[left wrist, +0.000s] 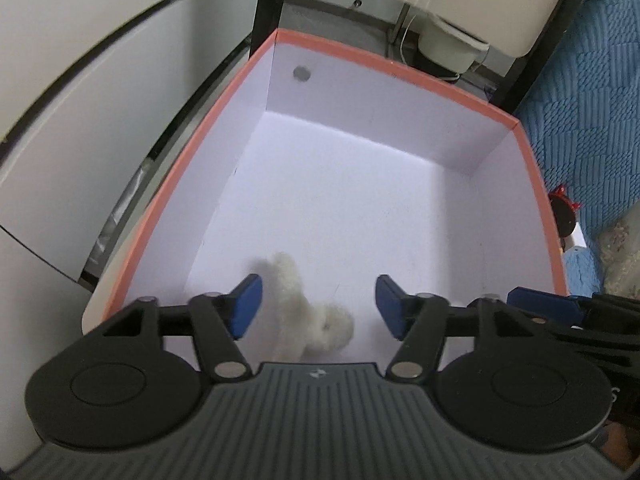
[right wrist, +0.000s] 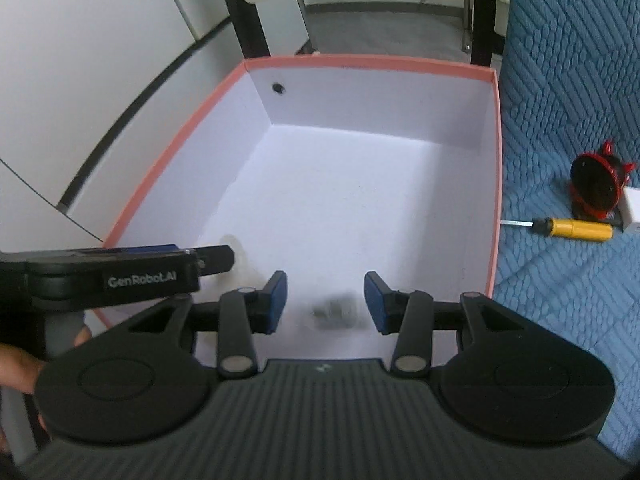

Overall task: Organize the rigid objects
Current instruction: 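Open the left tool to drop the plush while the right tool releases the charger into the box, then move both open tools back toward the remaining objects on the seat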

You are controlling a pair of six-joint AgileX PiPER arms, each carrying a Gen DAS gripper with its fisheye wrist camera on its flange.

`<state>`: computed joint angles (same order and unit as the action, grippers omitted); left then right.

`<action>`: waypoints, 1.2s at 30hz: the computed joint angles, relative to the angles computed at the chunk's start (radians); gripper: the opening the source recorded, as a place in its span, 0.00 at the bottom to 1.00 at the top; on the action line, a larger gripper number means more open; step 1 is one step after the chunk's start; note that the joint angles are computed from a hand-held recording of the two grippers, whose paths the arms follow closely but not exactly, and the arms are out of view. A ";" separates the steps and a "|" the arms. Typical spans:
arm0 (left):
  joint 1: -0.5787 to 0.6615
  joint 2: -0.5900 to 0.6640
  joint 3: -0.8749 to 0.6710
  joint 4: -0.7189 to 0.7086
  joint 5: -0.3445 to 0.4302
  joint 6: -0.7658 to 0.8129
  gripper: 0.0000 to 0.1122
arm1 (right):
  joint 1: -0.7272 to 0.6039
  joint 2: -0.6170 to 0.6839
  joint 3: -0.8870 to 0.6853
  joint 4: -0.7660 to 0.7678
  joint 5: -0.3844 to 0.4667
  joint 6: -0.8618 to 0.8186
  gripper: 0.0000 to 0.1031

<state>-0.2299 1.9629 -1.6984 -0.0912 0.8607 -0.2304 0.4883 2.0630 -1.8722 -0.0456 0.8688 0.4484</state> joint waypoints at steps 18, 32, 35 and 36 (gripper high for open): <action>-0.153 -0.214 0.093 0.131 -0.119 -0.151 0.62 | -0.042 -0.342 0.384 -0.191 -0.262 0.142 0.46; -0.352 -0.263 0.130 0.312 -0.178 -0.373 0.62 | -0.088 -0.647 0.748 -0.576 -0.344 0.473 0.46; -0.397 -0.258 0.141 0.350 -0.190 -0.415 0.62 | -0.101 -0.710 0.821 -0.615 -0.356 0.511 0.46; -0.415 -0.258 0.145 0.365 -0.194 -0.428 0.62 | -0.106 -0.730 0.844 -0.630 -0.357 0.523 0.46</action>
<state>-0.6453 1.7048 -1.5535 0.2738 0.6670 -0.6584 0.3826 1.3331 -1.0282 -0.6758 0.5123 0.9710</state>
